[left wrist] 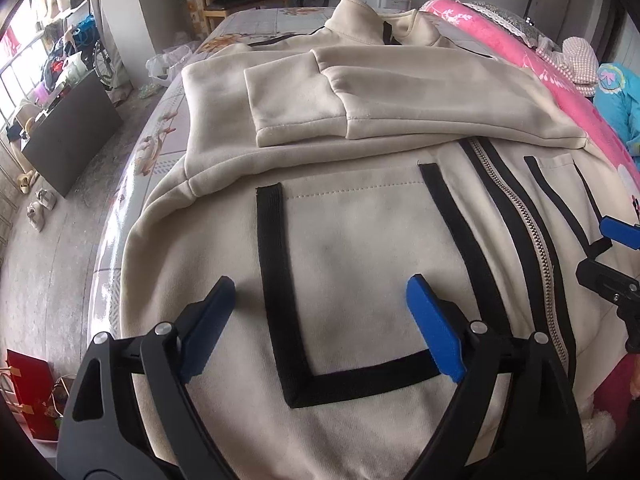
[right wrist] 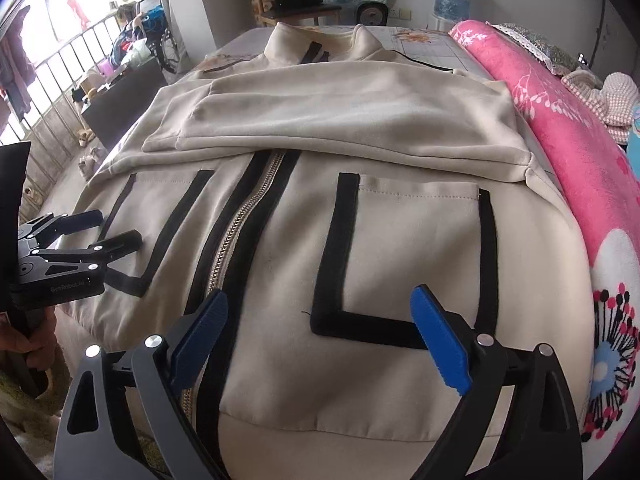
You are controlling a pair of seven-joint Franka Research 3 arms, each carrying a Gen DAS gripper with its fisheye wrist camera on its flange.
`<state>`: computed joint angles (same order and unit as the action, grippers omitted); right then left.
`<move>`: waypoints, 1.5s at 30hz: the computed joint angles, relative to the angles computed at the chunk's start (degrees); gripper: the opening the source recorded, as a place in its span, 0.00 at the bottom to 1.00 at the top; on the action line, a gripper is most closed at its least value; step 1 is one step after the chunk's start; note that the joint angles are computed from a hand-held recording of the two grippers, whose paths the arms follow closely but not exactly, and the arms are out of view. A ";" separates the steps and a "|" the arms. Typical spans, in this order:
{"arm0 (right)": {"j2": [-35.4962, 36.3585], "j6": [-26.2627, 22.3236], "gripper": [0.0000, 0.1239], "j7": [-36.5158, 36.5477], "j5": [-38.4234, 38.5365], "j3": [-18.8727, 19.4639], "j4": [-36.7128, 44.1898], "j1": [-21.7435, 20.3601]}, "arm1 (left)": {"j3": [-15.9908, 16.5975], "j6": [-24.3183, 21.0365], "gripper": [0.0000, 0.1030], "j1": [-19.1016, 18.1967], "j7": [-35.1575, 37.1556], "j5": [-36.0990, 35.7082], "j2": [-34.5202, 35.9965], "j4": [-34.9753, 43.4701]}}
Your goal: Fold large clothes
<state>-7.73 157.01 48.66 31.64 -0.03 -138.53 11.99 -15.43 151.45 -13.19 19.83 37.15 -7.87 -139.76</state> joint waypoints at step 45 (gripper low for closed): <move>2.00 8.66 0.78 -8.36 8.17 0.25 -2.65 1.96 | -3.23 -12.76 0.81 -2.40 -6.99 -3.39 -10.20 -6.78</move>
<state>-5.72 165.67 40.29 39.81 0.22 -141.18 13.95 -18.65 138.69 -15.59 12.85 33.76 -18.08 -146.54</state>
